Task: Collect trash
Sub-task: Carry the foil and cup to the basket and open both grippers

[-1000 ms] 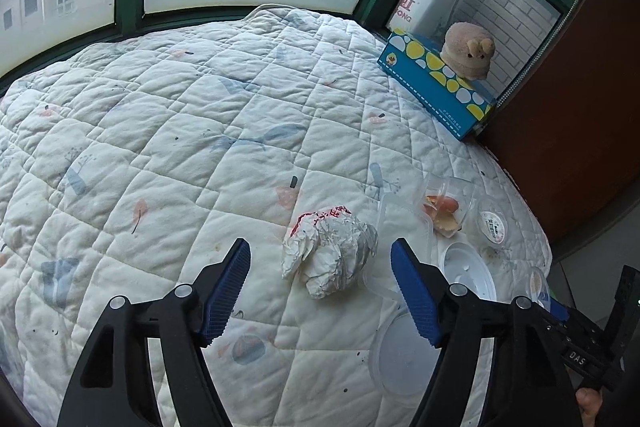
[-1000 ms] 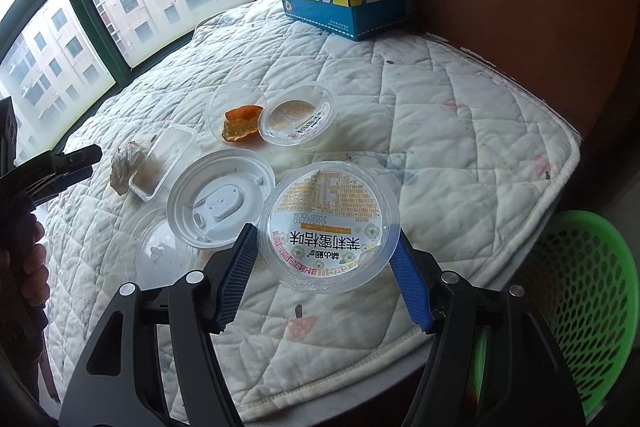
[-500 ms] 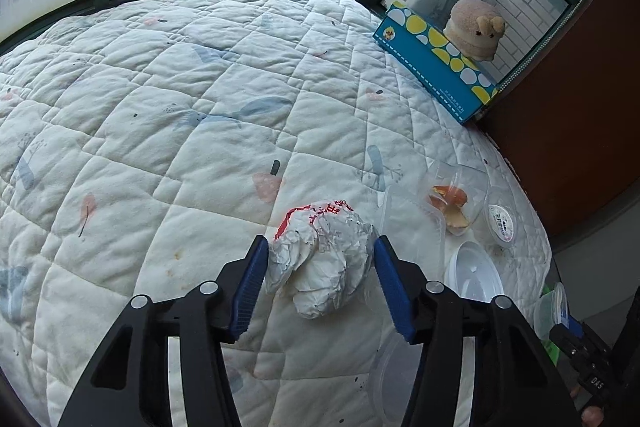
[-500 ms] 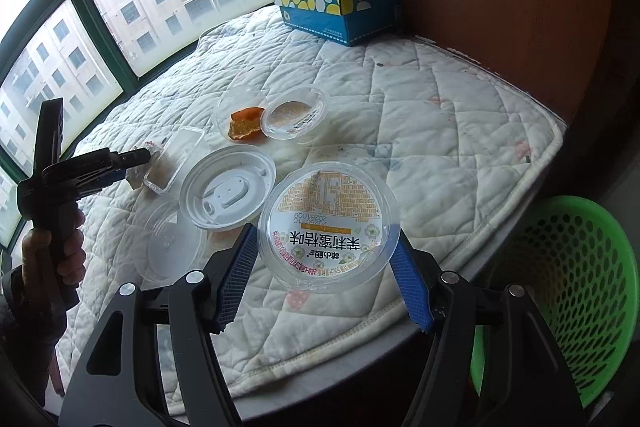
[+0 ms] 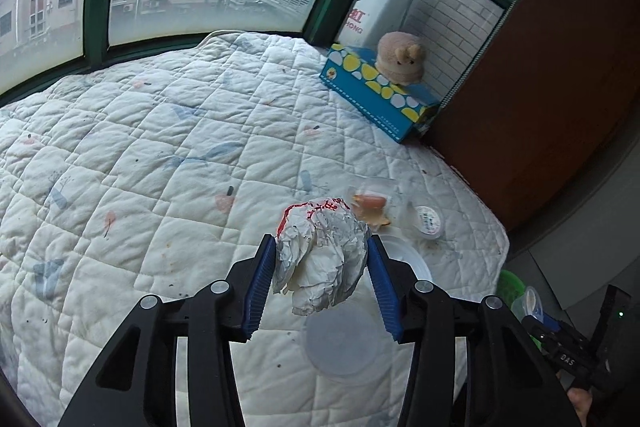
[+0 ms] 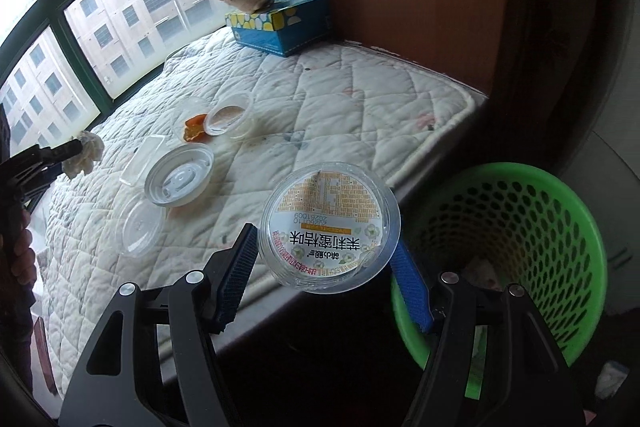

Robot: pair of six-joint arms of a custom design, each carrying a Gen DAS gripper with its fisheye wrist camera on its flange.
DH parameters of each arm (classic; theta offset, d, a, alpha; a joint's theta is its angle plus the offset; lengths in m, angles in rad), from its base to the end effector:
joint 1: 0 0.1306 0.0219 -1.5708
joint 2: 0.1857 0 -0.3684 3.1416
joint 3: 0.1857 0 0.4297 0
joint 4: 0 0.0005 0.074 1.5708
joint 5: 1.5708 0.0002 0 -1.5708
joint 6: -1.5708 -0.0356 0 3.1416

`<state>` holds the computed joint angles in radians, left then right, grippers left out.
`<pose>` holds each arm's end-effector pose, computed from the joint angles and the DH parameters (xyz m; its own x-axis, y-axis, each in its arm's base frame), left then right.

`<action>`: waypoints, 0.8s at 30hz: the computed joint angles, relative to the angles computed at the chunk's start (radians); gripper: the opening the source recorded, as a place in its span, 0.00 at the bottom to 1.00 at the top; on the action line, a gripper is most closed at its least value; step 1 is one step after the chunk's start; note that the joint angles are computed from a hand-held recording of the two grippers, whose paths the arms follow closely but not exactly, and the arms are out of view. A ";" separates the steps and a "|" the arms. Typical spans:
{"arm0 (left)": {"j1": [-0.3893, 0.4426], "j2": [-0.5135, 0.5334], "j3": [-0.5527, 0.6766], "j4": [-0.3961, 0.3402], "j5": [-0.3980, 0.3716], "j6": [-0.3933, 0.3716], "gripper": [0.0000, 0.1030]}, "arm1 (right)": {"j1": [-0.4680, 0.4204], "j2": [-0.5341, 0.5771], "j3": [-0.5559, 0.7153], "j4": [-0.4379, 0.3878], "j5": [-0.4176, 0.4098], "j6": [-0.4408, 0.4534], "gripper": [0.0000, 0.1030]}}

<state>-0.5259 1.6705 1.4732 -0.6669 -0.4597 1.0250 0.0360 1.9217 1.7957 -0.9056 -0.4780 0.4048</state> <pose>0.5401 -0.2958 0.3192 -0.5131 -0.5879 -0.6254 -0.4580 0.8037 -0.3798 0.6896 0.0407 0.3025 -0.6827 -0.3745 -0.6274 -0.5841 0.7957 0.1606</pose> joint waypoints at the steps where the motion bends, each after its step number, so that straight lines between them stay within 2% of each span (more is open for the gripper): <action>1: -0.009 0.010 0.021 -0.003 -0.002 -0.012 0.44 | -0.010 0.000 0.000 0.002 0.004 0.000 0.64; 8: -0.066 0.130 0.204 0.011 0.040 -0.090 0.44 | -0.070 0.002 -0.001 0.016 0.033 0.005 0.64; 14: -0.097 0.285 0.418 -0.024 0.106 -0.136 0.44 | -0.115 0.020 0.020 0.003 0.052 0.021 0.65; 21: -0.127 0.505 0.745 -0.140 0.183 -0.201 0.44 | -0.158 0.059 0.069 -0.023 0.064 0.013 0.65; 24: -0.138 0.612 0.915 -0.212 0.206 -0.226 0.44 | -0.173 0.076 0.090 -0.028 0.070 0.007 0.69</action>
<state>-0.6642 2.2824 2.3878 -0.8792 -0.2533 0.7987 -0.1370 1.9976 1.8854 -0.9341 -0.4076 0.4123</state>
